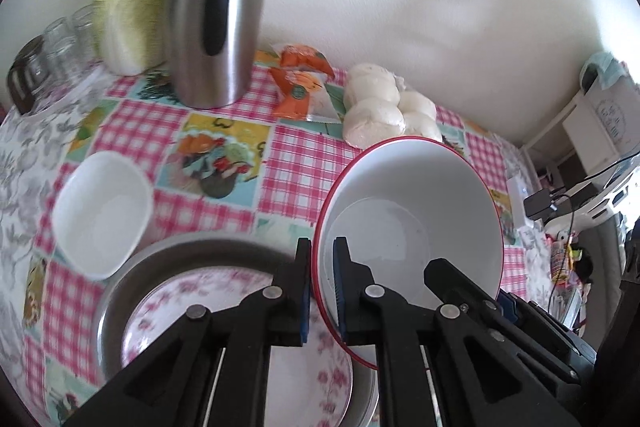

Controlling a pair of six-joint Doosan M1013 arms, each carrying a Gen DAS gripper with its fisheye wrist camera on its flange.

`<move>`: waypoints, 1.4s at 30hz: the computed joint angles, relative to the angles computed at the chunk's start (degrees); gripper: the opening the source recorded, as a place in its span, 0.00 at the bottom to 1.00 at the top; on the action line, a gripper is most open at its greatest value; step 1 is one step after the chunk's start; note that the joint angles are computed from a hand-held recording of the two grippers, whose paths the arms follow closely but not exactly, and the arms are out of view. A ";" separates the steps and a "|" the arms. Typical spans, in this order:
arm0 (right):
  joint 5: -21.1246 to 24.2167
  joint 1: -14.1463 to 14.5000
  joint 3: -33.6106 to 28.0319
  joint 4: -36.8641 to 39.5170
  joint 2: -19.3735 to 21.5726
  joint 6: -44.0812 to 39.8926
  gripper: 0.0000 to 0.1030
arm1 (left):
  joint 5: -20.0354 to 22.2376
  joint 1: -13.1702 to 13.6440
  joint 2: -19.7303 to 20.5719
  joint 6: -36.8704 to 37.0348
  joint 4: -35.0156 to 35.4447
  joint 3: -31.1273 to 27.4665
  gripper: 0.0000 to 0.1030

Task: Organize plates and bowls
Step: 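Lift the red-rimmed bowl and carry it over the steel basin, then lower the red-rimmed bowl onto the floral plate in the basin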

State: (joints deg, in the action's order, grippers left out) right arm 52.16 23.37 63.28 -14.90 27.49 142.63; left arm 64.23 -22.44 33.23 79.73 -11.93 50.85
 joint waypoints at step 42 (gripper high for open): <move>4.90 6.65 -3.56 6.27 3.08 -7.03 0.26 | -7.55 6.34 -9.63 -1.15 -5.10 16.80 0.15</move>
